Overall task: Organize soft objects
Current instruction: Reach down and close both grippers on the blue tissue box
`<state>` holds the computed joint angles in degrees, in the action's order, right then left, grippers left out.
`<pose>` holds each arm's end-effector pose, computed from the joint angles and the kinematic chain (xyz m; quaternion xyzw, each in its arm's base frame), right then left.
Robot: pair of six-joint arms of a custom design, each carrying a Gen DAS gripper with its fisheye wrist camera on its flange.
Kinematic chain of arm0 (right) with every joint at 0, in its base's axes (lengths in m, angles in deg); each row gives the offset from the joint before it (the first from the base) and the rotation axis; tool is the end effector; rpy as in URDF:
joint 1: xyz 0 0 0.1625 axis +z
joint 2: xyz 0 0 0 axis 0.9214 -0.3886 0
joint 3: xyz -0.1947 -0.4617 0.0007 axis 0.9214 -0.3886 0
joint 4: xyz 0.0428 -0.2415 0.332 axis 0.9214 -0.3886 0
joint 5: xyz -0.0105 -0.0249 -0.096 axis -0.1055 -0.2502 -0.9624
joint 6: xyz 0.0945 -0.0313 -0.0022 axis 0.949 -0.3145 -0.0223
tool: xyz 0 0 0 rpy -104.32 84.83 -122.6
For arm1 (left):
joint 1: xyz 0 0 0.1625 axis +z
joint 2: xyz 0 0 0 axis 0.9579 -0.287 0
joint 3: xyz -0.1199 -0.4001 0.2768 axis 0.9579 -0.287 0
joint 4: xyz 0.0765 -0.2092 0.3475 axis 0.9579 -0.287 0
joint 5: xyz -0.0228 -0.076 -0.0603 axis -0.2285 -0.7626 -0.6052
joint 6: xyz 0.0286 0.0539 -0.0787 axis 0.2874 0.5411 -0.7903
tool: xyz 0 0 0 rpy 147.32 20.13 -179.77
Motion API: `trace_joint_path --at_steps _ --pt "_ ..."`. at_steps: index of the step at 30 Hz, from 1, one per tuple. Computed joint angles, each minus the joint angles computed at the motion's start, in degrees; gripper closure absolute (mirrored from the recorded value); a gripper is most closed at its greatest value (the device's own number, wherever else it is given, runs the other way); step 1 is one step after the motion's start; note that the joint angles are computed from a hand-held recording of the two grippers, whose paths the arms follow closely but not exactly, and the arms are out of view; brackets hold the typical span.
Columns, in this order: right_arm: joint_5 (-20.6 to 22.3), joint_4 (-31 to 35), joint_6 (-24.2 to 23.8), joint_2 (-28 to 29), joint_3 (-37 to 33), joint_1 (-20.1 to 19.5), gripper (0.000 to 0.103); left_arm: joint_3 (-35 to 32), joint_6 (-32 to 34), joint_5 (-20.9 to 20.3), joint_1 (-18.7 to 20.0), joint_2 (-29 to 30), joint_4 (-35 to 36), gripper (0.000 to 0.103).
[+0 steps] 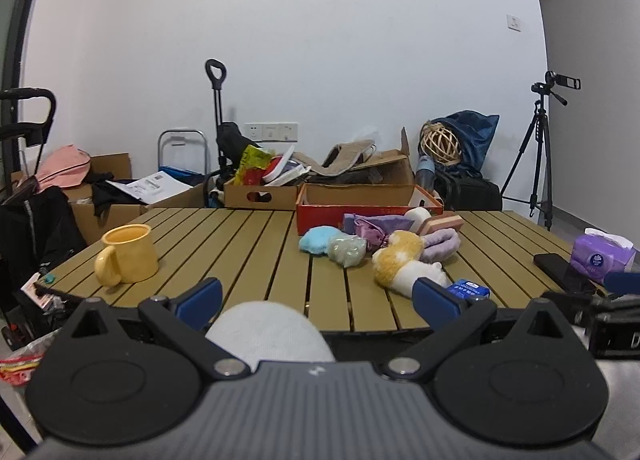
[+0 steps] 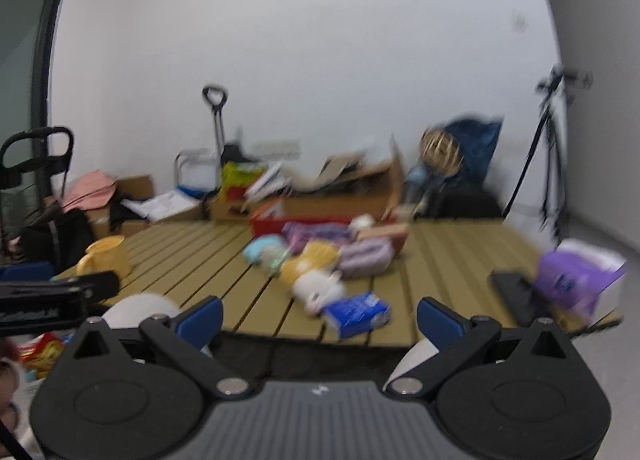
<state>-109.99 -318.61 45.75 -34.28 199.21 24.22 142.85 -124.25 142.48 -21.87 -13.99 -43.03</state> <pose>0.1013 -0.4061 0.1526 0.0950 -0.7578 0.5541 0.3312 -0.1767 -0.5170 0.0448 0.3772 0.7697 -0.4748 0.1996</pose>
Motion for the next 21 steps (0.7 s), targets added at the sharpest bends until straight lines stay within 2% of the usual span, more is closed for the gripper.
trace_joint_path --at_steps 3,7,11,15,17,19,21 --pt "-1.1 7.4 -0.2 -2.8 -2.2 -1.0 0.0 -4.3 1.7 2.6 1.2 2.7 2.5 0.0" --pt "-0.1 18.0 0.9 -6.9 -5.8 -3.5 0.0 -11.6 -2.5 6.9 3.2 6.5 8.7 0.0" --pt "0.1 28.3 0.4 -10.5 -10.3 -5.6 0.0 -24.6 -6.2 8.4 4.3 12.4 25.4 0.0" --pt "-0.9 37.2 -1.3 -12.5 -15.6 -7.1 0.003 -32.6 -8.7 6.3 4.4 17.4 30.9 0.0" --pt "-1.2 41.5 -1.6 -13.4 -17.7 -7.7 0.004 -37.8 -11.3 4.5 4.4 20.5 36.0 0.0" --pt "-1.7 46.6 -1.4 -14.2 -19.8 -8.4 0.006 -42.6 -13.7 4.4 4.6 23.3 41.3 0.0" --pt "-2.4 51.5 -0.5 -14.9 -21.5 -9.0 0.012 -46.7 -14.5 4.7 4.9 25.7 45.1 0.0"
